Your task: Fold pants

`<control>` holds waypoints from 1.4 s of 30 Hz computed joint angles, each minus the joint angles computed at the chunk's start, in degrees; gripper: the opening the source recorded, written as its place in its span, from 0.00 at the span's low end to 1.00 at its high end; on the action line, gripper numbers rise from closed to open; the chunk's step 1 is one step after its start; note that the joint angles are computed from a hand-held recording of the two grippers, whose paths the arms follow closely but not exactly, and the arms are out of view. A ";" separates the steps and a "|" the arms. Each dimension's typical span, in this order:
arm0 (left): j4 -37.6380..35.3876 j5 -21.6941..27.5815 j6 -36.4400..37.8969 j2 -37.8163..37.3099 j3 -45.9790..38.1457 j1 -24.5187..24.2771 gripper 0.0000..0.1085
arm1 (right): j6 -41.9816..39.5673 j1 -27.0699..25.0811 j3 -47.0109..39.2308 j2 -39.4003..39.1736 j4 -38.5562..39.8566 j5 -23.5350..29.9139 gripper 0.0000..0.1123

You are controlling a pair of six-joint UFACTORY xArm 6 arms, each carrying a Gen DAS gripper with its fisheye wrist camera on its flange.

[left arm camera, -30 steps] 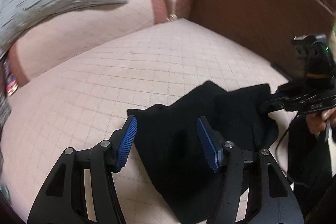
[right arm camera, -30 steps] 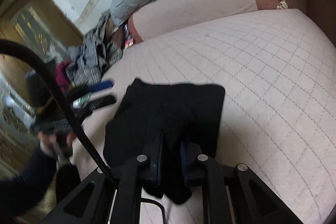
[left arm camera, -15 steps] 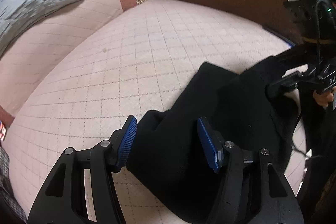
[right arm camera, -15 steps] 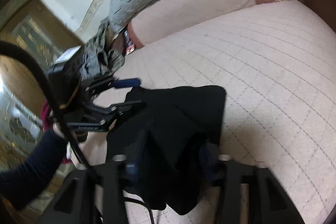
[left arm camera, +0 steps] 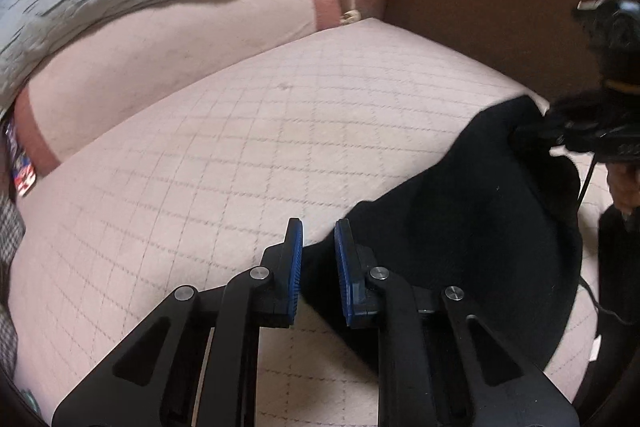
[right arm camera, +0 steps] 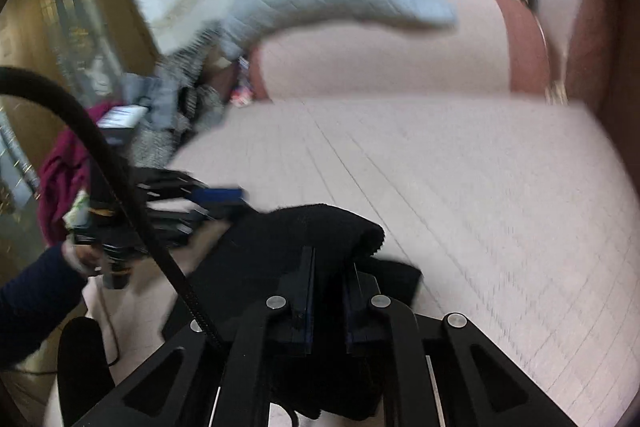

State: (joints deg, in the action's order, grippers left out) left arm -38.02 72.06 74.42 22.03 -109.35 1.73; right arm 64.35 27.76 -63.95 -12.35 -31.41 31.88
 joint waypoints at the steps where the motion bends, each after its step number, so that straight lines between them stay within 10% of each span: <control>1: 0.20 -0.49 -0.80 -0.07 0.46 -0.08 0.14 | 0.60 -0.72 1.22 0.03 1.11 -0.48 0.09; 6: -0.12 -0.14 -4.54 -0.51 0.63 0.50 0.14 | 6.05 -1.22 5.44 -2.58 -0.13 1.05 0.30; 19: -2.84 3.31 -7.44 -12.03 11.63 1.46 0.29 | 14.49 5.11 11.95 -12.44 -1.24 4.06 0.30; 23: 1.22 -2.90 -7.92 -17.70 20.17 -2.99 0.29 | 15.12 6.46 11.40 -10.99 -1.29 3.75 0.31; 27: 3.73 -9.39 -13.83 -18.25 24.01 -7.07 0.29 | 11.06 6.95 8.00 -7.70 -2.47 6.57 0.07; 37: 2.47 -17.03 -19.13 -16.69 25.02 -10.76 0.29 | 10.02 4.77 7.33 -8.47 -0.98 11.41 0.01; 42: 0.04 -12.62 -18.92 -17.78 24.88 -8.35 0.29 | 21.38 0.78 14.03 -13.55 -6.04 -0.13 0.33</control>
State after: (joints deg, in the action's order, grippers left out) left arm -37.97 59.44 55.49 4.24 -84.47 -6.62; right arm 85.74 28.54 -49.93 -25.90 -37.45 31.75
